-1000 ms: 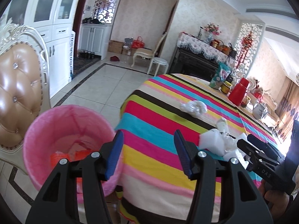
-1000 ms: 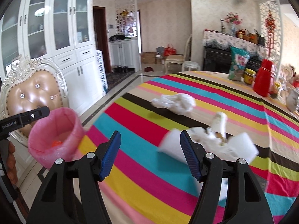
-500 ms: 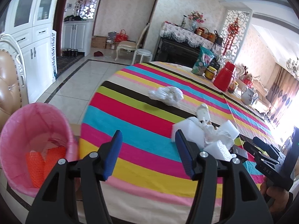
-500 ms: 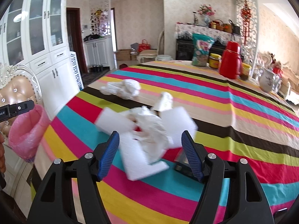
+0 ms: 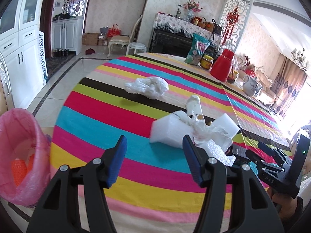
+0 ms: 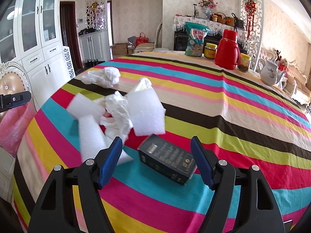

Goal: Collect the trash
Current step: 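Move both tools back over the table toward the white foam pieces, then grasp a white foam block with the left tool while the right tool grasps the black box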

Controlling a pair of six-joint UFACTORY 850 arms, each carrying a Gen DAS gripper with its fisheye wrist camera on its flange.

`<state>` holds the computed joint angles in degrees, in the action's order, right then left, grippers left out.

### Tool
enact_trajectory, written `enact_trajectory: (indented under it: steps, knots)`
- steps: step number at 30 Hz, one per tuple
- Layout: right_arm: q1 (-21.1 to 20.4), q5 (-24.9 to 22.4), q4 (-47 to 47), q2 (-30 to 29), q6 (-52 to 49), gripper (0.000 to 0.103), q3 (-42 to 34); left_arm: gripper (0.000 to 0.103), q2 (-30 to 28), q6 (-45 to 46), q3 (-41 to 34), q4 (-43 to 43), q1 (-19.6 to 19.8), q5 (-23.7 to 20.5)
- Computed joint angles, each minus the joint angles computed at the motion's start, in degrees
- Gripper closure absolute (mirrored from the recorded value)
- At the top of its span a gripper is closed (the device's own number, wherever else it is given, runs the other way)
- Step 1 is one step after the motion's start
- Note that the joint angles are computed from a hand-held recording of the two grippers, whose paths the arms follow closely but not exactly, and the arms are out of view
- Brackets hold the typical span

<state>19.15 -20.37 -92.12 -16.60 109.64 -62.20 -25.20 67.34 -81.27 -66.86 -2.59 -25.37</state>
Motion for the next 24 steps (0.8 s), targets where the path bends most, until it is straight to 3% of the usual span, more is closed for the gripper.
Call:
enact_trajectory:
  steps: [24]
  knots:
    - [-3.00,2.58,10.29,-4.22,-15.37,0.036,-1.99,0.043,-3.62,-7.34,-1.86,8.05,-7.91,-2.26]
